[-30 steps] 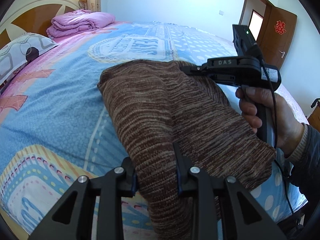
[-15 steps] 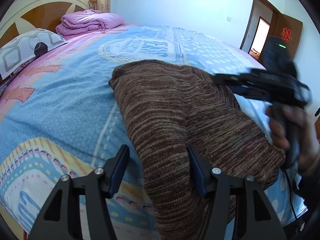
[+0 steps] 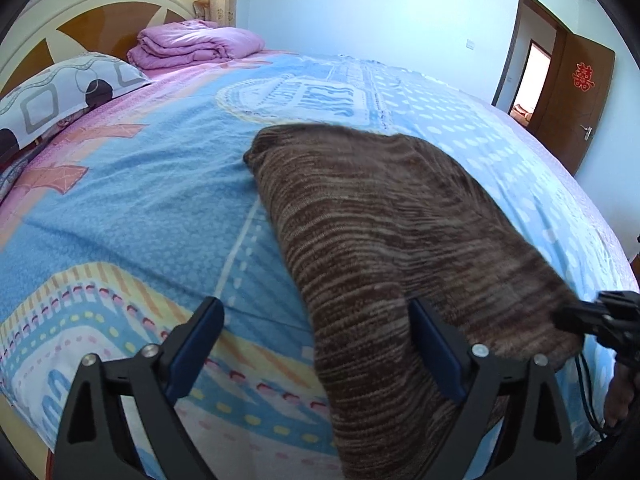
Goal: Fold small clothes
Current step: 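Lower the sweater onto the bed and open both grippers, then withdraw both open grippers up from the folded sweater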
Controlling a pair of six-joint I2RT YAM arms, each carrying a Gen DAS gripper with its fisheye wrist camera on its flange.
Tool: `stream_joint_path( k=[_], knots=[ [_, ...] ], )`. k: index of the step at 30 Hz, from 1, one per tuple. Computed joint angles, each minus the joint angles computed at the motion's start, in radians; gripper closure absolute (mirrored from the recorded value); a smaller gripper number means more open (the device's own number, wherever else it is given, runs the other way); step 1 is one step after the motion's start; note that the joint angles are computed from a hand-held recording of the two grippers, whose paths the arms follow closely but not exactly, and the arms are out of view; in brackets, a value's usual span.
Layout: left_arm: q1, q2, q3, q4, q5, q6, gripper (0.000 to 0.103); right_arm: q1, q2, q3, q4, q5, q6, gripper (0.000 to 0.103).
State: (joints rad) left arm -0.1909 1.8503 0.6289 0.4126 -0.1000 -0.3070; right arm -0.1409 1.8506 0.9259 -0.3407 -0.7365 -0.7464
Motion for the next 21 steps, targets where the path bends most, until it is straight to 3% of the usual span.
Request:
stream_joint_path(
  k=[2, 4, 8, 11, 12, 16, 18, 21],
  knots=[
    [-0.014, 0.007, 0.013, -0.017, -0.022, 0.007, 0.000, -0.009, -0.048, -0.058, 0.044, 0.049, -0.027, 0.100],
    [-0.026, 0.022, 0.026, -0.028, -0.028, 0.018, 0.000, 0.008, -0.021, -0.109, 0.168, 0.162, -0.019, 0.100],
    [-0.038, 0.023, 0.029, -0.039, -0.063, 0.020, 0.000, -0.031, 0.045, -0.021, 0.084, 0.068, 0.032, 0.097],
    [-0.036, -0.022, 0.032, -0.093, -0.084, 0.028, 0.000, -0.021, -0.015, -0.066, 0.136, 0.083, 0.045, 0.064],
    [-0.039, -0.038, 0.025, -0.092, -0.105, 0.034, 0.000, -0.025, -0.036, -0.076, 0.140, 0.056, 0.053, 0.059],
    [-0.030, -0.023, 0.033, -0.102, -0.113, 0.016, 0.000, 0.042, -0.067, -0.069, 0.188, -0.002, 0.086, 0.059],
    [-0.034, 0.003, 0.037, -0.096, -0.114, -0.002, 0.000, 0.098, 0.058, 0.083, 0.034, -0.052, 0.042, 0.051],
    [-0.050, -0.032, 0.020, -0.123, -0.129, -0.016, 0.000, 0.169, 0.160, 0.144, 0.090, 0.146, 0.116, 0.055]
  ],
)
